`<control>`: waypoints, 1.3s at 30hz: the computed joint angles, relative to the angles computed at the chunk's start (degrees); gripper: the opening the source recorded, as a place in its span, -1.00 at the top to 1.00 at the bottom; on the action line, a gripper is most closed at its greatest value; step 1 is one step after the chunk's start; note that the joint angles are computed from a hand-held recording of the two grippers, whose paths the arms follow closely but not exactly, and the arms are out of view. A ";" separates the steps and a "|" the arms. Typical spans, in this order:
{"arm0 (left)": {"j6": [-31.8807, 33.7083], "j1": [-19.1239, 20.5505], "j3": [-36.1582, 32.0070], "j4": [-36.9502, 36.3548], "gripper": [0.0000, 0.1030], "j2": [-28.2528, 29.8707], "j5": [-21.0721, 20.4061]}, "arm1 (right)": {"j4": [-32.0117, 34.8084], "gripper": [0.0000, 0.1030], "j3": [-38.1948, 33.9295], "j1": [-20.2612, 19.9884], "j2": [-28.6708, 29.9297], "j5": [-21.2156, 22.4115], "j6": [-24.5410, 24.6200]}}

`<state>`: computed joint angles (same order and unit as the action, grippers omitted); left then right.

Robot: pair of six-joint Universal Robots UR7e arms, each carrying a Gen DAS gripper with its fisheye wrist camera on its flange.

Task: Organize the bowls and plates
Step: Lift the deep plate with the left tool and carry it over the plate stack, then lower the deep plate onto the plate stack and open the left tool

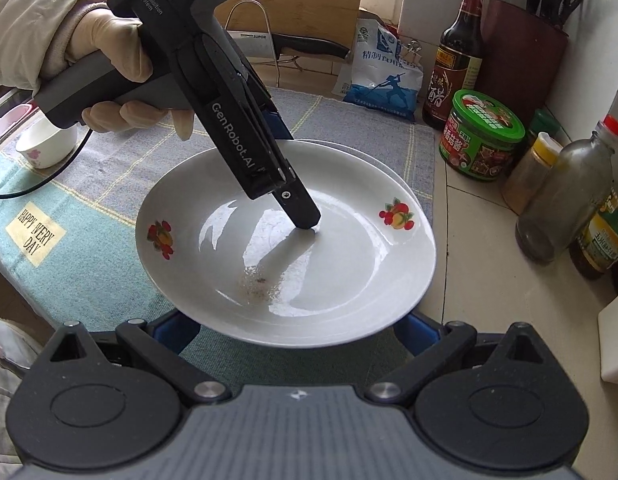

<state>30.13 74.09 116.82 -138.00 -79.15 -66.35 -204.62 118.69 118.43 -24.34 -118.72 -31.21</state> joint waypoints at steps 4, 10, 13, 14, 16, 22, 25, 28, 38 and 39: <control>-0.20 0.38 -0.56 0.43 -0.45 0.62 0.04 | 0.53 -1.00 -0.43 -0.04 0.11 -0.43 0.10; 0.15 0.67 -0.75 0.66 -0.45 0.83 0.23 | 0.73 -1.00 -0.61 -0.30 0.06 -0.25 0.28; 0.42 0.38 -0.54 0.53 -0.45 0.78 0.82 | 0.73 -1.00 -0.67 -0.34 0.12 -0.47 0.25; 0.57 0.27 -0.46 0.47 -0.45 0.73 1.03 | 0.76 -1.00 -0.72 -0.35 0.13 -0.58 0.25; 0.92 0.13 -0.37 0.54 -0.45 0.55 1.35 | 0.73 -1.00 -0.75 -0.39 0.15 -0.68 0.21; 1.10 -0.12 -0.39 1.35 -0.45 -0.09 1.82 | 0.73 -1.00 -0.63 -0.56 -0.02 -0.34 0.37; 0.83 -0.41 -0.21 1.44 -0.45 -0.34 2.15 | 0.83 -1.00 -0.67 -0.64 -0.04 -0.19 0.38; 0.66 -0.65 -0.17 1.80 -0.45 -0.66 2.36 | 0.73 -1.00 -0.78 -0.55 0.07 -0.58 0.17; -0.30 -1.31 0.54 1.96 -0.46 -2.01 3.22 | -0.45 -1.00 -0.96 -0.33 0.57 -1.47 -1.52; -0.31 -1.40 0.69 1.96 -0.47 -2.29 3.37 | -0.51 -1.00 -1.03 -0.37 0.63 -1.42 -1.56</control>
